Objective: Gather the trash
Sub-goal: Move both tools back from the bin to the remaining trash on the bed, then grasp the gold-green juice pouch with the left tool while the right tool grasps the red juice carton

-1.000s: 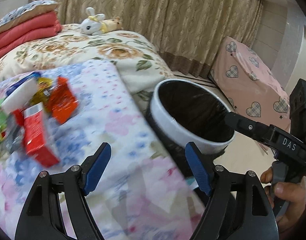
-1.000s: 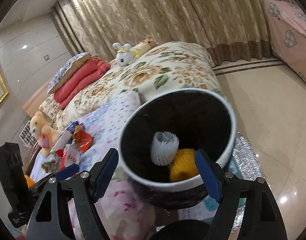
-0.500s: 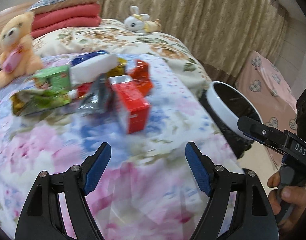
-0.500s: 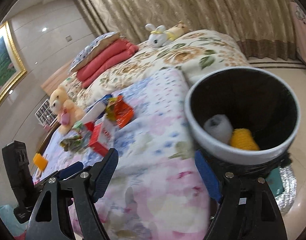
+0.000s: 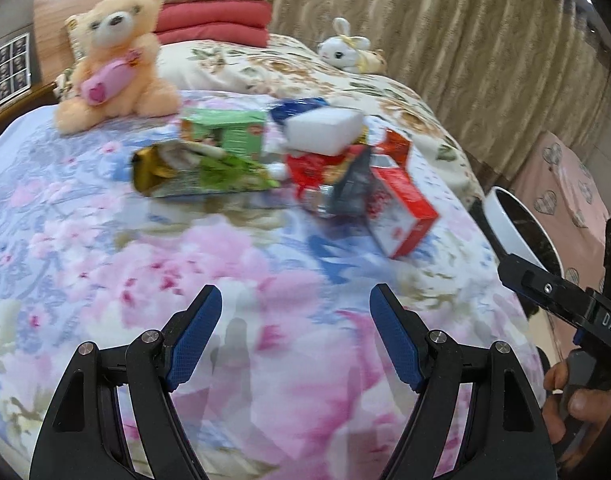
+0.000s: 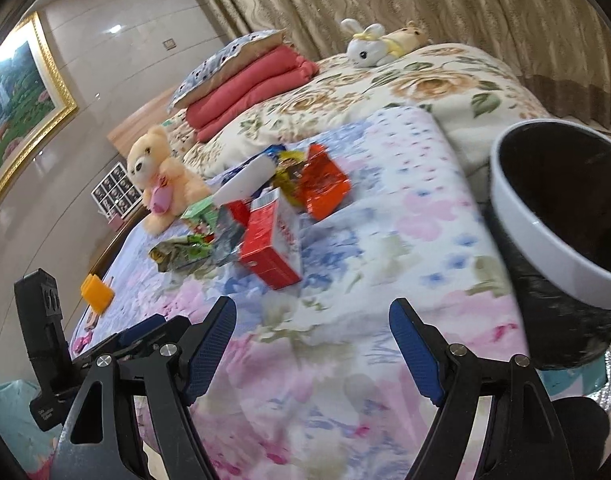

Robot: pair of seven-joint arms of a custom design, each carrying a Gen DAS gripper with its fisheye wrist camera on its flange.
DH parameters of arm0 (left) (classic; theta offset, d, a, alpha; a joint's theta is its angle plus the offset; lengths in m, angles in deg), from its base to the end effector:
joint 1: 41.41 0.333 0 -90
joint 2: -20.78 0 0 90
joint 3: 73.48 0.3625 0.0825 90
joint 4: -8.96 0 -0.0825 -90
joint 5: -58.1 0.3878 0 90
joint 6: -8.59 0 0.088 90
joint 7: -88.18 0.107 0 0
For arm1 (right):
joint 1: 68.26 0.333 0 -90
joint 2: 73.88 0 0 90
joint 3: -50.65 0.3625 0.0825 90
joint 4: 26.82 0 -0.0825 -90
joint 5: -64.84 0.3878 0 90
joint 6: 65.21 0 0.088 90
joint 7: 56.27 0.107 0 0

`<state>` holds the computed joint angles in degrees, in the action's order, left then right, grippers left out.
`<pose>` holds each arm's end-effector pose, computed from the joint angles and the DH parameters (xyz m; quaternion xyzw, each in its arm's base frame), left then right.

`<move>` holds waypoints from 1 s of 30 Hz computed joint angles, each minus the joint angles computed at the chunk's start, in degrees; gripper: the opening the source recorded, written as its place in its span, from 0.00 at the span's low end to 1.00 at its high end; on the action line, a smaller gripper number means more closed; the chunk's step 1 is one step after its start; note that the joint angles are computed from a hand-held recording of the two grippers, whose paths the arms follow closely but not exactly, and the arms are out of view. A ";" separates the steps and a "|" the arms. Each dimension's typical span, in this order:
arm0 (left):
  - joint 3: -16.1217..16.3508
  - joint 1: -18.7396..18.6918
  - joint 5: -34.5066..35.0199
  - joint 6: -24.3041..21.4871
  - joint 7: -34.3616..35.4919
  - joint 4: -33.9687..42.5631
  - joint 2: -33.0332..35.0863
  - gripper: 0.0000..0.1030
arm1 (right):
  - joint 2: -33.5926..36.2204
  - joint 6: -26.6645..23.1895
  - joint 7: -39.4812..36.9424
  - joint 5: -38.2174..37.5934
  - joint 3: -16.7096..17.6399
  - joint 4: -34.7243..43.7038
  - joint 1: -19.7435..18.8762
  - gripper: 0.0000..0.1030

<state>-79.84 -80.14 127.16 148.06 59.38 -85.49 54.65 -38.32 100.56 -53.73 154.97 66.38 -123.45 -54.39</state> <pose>0.5294 -0.5085 0.3276 -0.7731 0.4965 -0.3027 0.2533 0.6620 0.2730 0.3001 -0.7584 0.4694 -0.0496 0.4496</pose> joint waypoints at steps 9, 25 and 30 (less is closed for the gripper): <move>-0.60 3.13 -1.61 -0.02 1.48 -4.79 -2.78 0.77 | 2.63 0.92 6.33 -6.93 0.84 2.66 1.71 0.78; 0.05 10.47 -2.82 7.12 10.44 -7.55 -4.01 0.82 | 7.73 4.51 19.02 -22.49 3.23 8.31 2.66 0.78; 0.70 11.24 -3.95 9.20 13.85 -5.72 -2.46 0.83 | 9.69 5.77 24.07 -28.36 2.68 10.71 3.76 0.78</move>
<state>-79.15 -68.90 123.22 157.26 73.23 -91.20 52.19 -28.63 106.33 -29.66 126.61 69.06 -112.74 -50.63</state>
